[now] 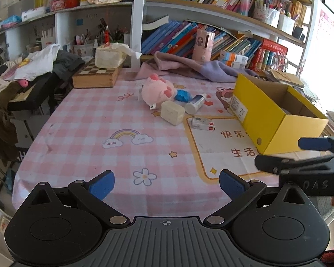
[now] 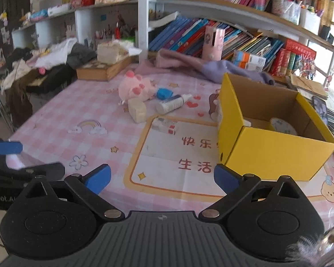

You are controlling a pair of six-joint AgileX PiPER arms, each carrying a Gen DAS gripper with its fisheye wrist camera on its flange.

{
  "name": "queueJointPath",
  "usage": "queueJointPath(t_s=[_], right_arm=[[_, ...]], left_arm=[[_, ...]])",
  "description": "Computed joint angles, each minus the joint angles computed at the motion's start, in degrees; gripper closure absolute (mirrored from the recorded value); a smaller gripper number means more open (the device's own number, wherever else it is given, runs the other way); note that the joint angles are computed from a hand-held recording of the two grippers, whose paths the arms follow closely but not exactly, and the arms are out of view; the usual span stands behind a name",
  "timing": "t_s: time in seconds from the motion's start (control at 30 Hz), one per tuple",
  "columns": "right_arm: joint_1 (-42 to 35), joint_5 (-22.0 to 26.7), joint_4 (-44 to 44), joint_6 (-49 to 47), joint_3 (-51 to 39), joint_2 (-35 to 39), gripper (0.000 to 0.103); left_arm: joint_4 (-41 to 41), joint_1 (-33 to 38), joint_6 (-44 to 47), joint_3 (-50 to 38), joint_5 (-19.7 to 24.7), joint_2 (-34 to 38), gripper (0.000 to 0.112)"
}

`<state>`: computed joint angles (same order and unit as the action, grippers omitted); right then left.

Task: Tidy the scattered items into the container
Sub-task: 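Withdraw both tools from the box back toward the remaining items, then grasp the cream sponge block with the left gripper while the right approaches the medicine box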

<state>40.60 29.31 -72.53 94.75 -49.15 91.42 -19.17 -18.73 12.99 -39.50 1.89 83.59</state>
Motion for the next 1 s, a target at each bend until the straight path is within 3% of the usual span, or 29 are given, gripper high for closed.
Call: queueJointPath(t_s=[0.07, 0.13, 0.23, 0.4, 0.5, 0.8, 1.0], right_arm=[[-1.69, -1.75, 1.25, -2.27, -1.16, 1.30, 0.006], [-3.59, -3.50, 3.07, -4.87, -2.52, 2.65, 0.007], [-6.36, -5.61, 7.33, -11.01, -5.56, 5.15, 0.008], [-10.69, -9.15, 12.70, -20.32, -11.14, 9.51, 0.008], [-13.29, -10.83, 20.86, -30.97, -15.38, 12.82, 0.012], [-18.46, -11.06, 42.87, -60.33, -28.90, 24.22, 0.016], [-20.22, -8.81, 52.56, -73.53, -37.49, 30.66, 0.017]], left_arm=[[0.64, 0.14, -0.17, -1.66, 0.43, 1.87, 0.011], [-5.50, 0.59, 6.45, -3.85, 1.13, 4.09, 0.011], [-8.26, 1.50, 9.13, -7.21, 2.08, 6.90, 0.011], [2.86, 2.75, -2.11, -14.09, 3.95, 12.16, 0.011], [1.55, 3.52, -1.08, -19.62, 6.54, 15.96, 0.011], [2.20, 3.84, -4.62, -41.29, 16.26, 31.03, 0.012], [4.99, 3.34, -9.85, -58.55, 24.16, 42.29, 0.013]])
